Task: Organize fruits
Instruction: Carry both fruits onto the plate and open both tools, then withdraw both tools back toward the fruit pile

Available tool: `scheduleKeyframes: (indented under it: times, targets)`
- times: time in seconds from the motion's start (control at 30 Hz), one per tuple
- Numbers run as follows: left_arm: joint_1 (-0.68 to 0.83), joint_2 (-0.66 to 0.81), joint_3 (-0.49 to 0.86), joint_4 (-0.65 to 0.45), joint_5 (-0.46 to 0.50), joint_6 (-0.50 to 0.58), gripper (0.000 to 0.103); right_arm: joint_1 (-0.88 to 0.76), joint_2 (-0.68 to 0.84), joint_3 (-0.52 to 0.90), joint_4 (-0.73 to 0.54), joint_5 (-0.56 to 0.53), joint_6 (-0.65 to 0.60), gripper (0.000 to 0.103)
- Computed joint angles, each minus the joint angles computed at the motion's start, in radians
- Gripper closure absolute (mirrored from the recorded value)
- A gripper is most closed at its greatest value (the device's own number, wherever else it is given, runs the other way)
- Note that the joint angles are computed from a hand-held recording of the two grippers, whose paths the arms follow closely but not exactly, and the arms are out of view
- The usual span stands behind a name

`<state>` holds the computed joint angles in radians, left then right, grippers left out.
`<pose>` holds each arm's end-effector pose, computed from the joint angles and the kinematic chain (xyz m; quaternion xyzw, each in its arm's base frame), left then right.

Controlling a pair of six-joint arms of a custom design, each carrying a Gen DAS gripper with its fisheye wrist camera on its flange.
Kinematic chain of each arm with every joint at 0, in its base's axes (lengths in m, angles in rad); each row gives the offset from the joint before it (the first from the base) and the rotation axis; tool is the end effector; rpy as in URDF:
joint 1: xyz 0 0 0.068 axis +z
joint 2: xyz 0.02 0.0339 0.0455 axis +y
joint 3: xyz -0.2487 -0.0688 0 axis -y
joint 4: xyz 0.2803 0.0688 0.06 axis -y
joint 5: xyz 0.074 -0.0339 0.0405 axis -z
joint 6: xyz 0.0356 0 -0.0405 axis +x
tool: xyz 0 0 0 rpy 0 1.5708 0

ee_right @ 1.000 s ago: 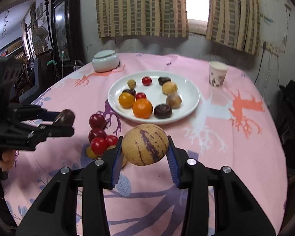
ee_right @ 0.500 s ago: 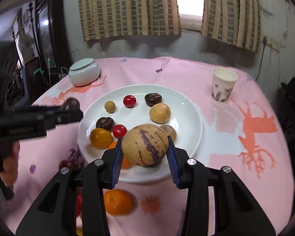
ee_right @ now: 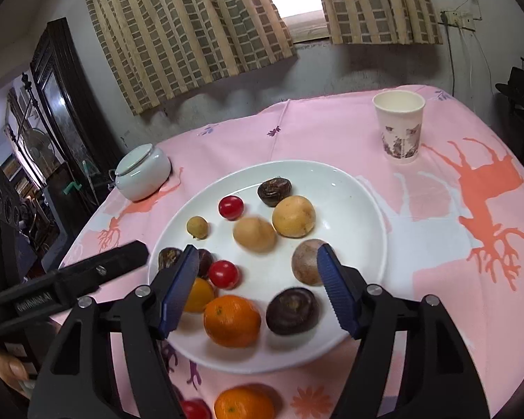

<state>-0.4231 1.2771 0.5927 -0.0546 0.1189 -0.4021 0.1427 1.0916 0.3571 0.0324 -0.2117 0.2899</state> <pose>0.2572 -0.1204 0.1472 0.0336 0.9128 -0.2115 0.3477 0.2332 0.0411 0.1206 0.0220 0.9029 0.1834 0.3881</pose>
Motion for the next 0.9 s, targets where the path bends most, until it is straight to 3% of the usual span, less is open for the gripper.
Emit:
scheduleKeyframes:
  times: [0.13,0.3,0.43,0.6,0.7,0.9]
  targets:
    - [-0.052,-0.204,-0.098,-0.082,-0.09,0.008,0.014,-0.01,-0.215,-0.069,-0.177,-0.028,-0.033,0.032]
    - [-0.078,-0.434,-0.207,-0.173,-0.086,-0.013,0.008,-0.01,-0.567,-0.172,-0.459,-0.068,-0.065,0.031]
    - [-0.092,-0.503,-0.24,-0.252,-0.061,-0.076,0.007,0.069,-0.737,-0.197,-0.639,-0.03,-0.045,0.031]
    - [-0.162,-0.555,-0.292,-0.289,-0.151,-0.087,0.007,0.188,-0.983,-0.243,-0.809,0.037,-0.013,0.031]
    - [-0.182,-0.554,-0.318,-0.278,-0.195,-0.067,0.007,0.236,-1.01,-0.251,-0.832,0.071,-0.011,0.031]
    - [-0.153,-0.526,-0.36,-0.232,-0.192,-0.02,0.007,0.32,-0.969,-0.266,-0.836,0.108,-0.061,0.031]
